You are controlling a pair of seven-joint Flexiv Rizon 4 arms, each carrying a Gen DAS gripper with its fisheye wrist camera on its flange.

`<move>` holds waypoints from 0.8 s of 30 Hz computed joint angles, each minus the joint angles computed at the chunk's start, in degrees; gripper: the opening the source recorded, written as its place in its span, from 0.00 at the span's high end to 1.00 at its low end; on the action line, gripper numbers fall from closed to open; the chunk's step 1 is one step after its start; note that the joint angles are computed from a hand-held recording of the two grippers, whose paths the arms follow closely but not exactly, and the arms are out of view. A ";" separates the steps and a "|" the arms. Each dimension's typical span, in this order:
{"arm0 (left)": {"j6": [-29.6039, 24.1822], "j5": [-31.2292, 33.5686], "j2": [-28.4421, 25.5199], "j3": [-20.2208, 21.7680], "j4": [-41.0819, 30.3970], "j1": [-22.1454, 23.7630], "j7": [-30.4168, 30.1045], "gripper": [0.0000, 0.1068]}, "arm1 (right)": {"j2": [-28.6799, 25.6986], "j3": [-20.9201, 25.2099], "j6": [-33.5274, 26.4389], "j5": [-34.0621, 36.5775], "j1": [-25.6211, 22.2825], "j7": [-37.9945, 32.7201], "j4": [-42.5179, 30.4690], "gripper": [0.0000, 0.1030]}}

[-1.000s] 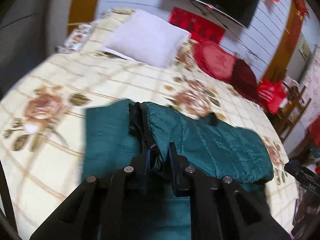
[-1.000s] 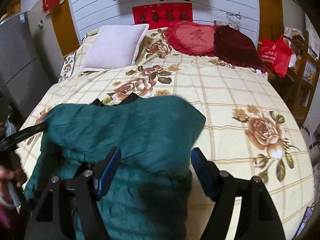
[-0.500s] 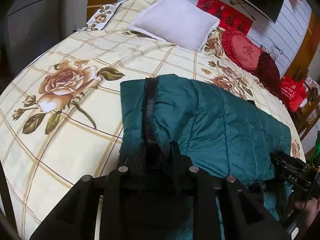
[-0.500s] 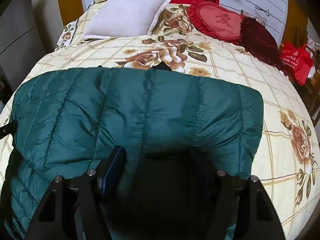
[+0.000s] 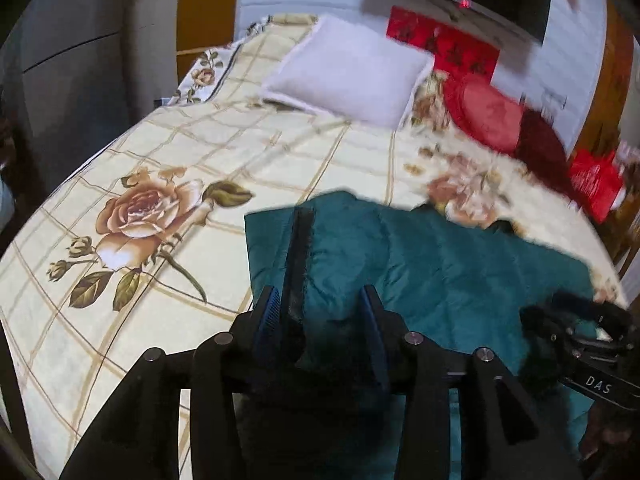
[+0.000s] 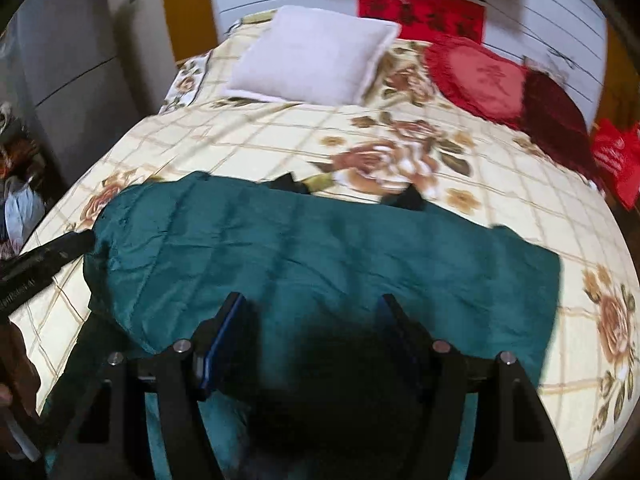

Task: Fold large clothes
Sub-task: 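Press the folded jacket flat with both grippers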

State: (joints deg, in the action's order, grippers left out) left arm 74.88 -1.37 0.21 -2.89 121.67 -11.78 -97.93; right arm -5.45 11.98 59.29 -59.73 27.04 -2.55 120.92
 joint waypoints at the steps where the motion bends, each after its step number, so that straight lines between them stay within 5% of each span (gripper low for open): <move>1: -0.88 0.81 -0.52 -0.06 -0.48 0.15 -0.38 0.51 | -1.49 -0.16 0.05 -0.35 0.33 -0.12 -1.12 0.31; 9: -1.79 1.77 -2.92 0.30 -0.85 -0.23 0.11 0.49 | -7.13 -1.96 -3.68 -2.16 3.66 1.04 -4.65 0.29; 14: -2.47 6.00 -3.04 0.60 -1.75 -0.56 -2.29 0.49 | -5.38 -1.36 -3.52 1.11 3.87 -0.57 -3.93 0.29; 19: -1.92 5.34 -3.12 0.52 -1.47 -0.59 -2.15 0.49 | -0.89 0.15 -3.62 -2.74 3.82 1.54 -0.82 0.29; 24: -1.70 5.38 -3.20 0.56 -1.42 -0.54 -1.82 0.48 | -2.21 1.22 -4.25 1.77 3.89 -1.54 -1.15 0.29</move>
